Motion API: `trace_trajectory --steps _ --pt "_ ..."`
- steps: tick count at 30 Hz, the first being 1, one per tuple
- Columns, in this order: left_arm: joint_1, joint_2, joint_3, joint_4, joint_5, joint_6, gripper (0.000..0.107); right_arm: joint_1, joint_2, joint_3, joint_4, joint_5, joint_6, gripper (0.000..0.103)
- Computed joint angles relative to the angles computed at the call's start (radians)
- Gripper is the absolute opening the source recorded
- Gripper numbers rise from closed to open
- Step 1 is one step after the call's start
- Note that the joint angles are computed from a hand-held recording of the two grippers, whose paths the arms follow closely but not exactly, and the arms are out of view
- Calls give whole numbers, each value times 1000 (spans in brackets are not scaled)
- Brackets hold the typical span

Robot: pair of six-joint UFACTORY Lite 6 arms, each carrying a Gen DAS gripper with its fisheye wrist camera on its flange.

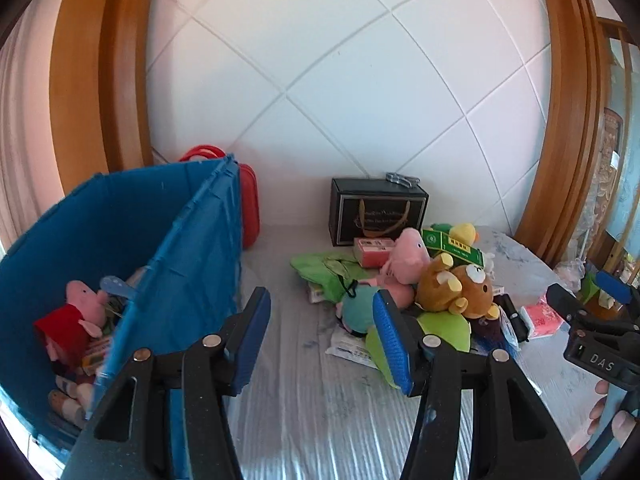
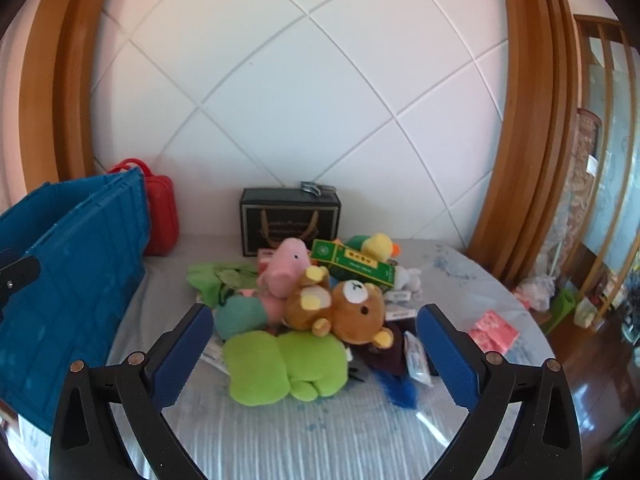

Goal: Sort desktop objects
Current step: 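Return both tools to the table toward the green plush, then grasp the green plush with both tools from either side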

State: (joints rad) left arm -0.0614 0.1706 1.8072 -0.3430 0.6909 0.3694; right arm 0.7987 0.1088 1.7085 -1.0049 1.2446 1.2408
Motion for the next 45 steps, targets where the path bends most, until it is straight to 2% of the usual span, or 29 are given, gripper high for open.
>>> trace_trajectory --steps 3,8,12,16,18,23,26,27,29,31,33,37,39,42,45 --pt "-115 71 -17 85 -25 -123 53 -150 -155 -234 71 -175 -45 103" --pt "-281 175 -104 300 -156 -416 53 -464 -299 -536 226 -561 -228 103" --pt "-365 312 -103 455 -194 -637 53 -674 -261 -651 452 -778 -521 103" --pt "-412 461 -21 526 -178 -727 53 -790 -173 -682 719 -896 -845 103" --pt "-431 517 26 559 -170 -756 53 -829 -119 -675 863 -932 -1009 103" --pt "-435 689 229 503 -96 -714 53 -869 38 -609 1076 -956 -1245 103" --pt "-425 783 348 455 -61 -664 54 -869 121 -555 1122 -956 -1300 103" --pt "-423 802 372 454 -55 -657 58 -867 149 -533 1131 -953 -1307 103" --pt "-425 857 452 519 -17 -695 89 -858 203 -486 1155 -943 -1329 103" --pt "-417 887 479 512 -29 -681 95 -843 254 -445 1158 -939 -1332 103" --pt "-405 909 504 451 -38 -627 95 -826 305 -404 1141 -934 -1318 103" --pt "-419 995 625 512 -7 -644 101 -808 396 -320 1107 -924 -1282 103" --pt "-404 1031 673 461 -1 -611 102 -812 430 -285 1129 -926 -1306 103" --pt "-382 1045 682 364 -11 -527 103 -836 470 -245 1260 -910 -1431 103" --pt "-383 982 573 351 -65 -467 103 -842 473 -249 1317 -911 -1507 103"
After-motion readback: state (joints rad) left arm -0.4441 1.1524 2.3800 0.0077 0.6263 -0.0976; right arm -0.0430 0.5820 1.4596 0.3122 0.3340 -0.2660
